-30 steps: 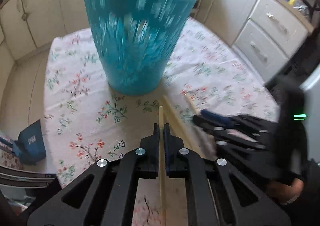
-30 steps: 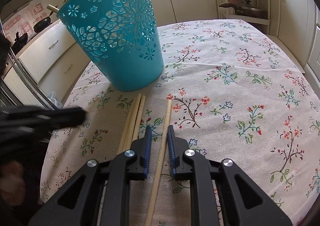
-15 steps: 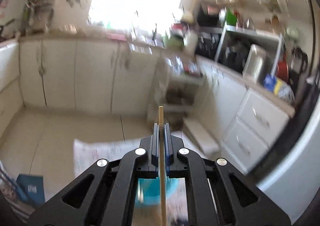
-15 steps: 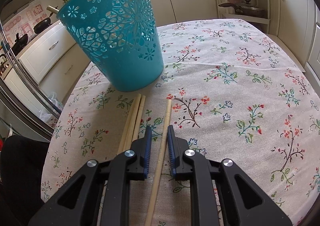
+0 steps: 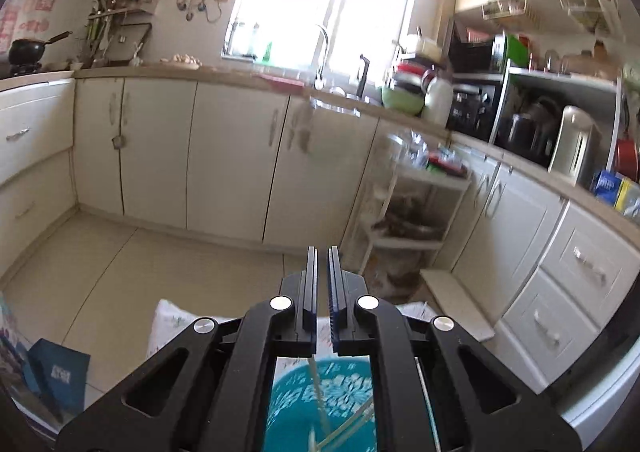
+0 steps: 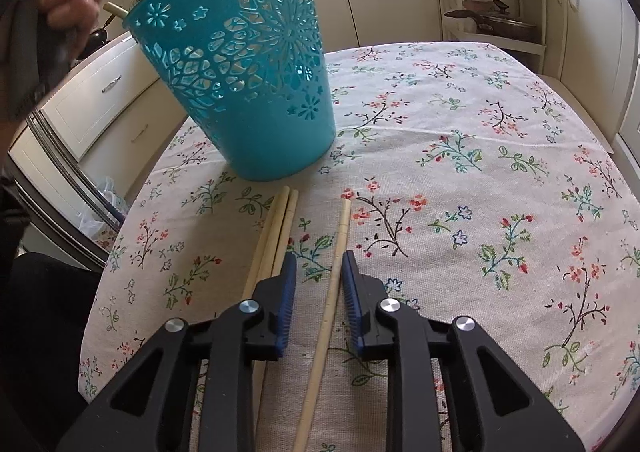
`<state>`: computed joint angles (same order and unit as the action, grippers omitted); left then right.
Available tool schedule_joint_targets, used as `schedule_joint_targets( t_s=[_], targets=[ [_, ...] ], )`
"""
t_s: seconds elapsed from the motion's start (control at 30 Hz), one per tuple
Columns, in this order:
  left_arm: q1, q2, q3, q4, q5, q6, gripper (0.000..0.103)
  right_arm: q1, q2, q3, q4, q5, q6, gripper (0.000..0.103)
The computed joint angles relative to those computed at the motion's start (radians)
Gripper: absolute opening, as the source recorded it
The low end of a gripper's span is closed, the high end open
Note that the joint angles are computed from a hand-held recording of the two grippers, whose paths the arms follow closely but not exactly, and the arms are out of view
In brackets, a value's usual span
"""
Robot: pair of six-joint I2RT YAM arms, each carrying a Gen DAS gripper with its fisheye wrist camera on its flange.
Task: Organize utensils
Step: 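Lift the chopstick with the left tool and release it into the teal cup, then grasp a chopstick with the right tool, carry it over the cup, open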
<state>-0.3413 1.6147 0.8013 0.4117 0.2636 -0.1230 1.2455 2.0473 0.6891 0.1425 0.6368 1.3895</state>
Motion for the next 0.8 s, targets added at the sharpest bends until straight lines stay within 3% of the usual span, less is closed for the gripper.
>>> schedule_joint_targets(
  t_s=[0.13, 0.23, 0.3, 0.37, 0.4, 0.53, 0.67, 0.8],
  targets=[
    [0.006, 0.013, 0.007, -0.090, 0.013, 0.065, 0.005, 0.002, 0.001, 0.003, -0.005, 0.001, 0.002, 0.024],
    [0.033, -0.007, -0.050, -0.076, 0.017, 0.082, 0.008, 0.003, -0.002, 0.001, -0.006, 0.000, 0.003, 0.024],
    [0.080, -0.048, -0.107, -0.055, 0.034, 0.069, 0.019, 0.002, -0.003, 0.001, -0.007, -0.001, 0.001, 0.024],
    [0.142, -0.088, -0.171, -0.003, 0.052, 0.038, 0.042, 0.003, -0.004, 0.006, -0.020, -0.004, -0.001, 0.024],
    [0.180, -0.106, -0.208, 0.032, 0.063, 0.017, 0.045, 0.002, -0.005, 0.006, -0.023, -0.005, -0.002, 0.024],
    [0.283, -0.083, -0.288, 0.125, 0.071, 0.012, 0.047, -0.003, -0.007, 0.015, -0.040, -0.012, 0.007, 0.024],
    [0.340, -0.021, -0.242, 0.049, 0.103, 0.022, 0.048, -0.017, 0.001, 0.054, -0.102, -0.016, 0.014, 0.020],
    [0.355, 0.008, -0.241, 0.044, 0.121, 0.050, 0.051, -0.034, 0.012, 0.096, -0.191, -0.019, 0.037, 0.007]
  ],
)
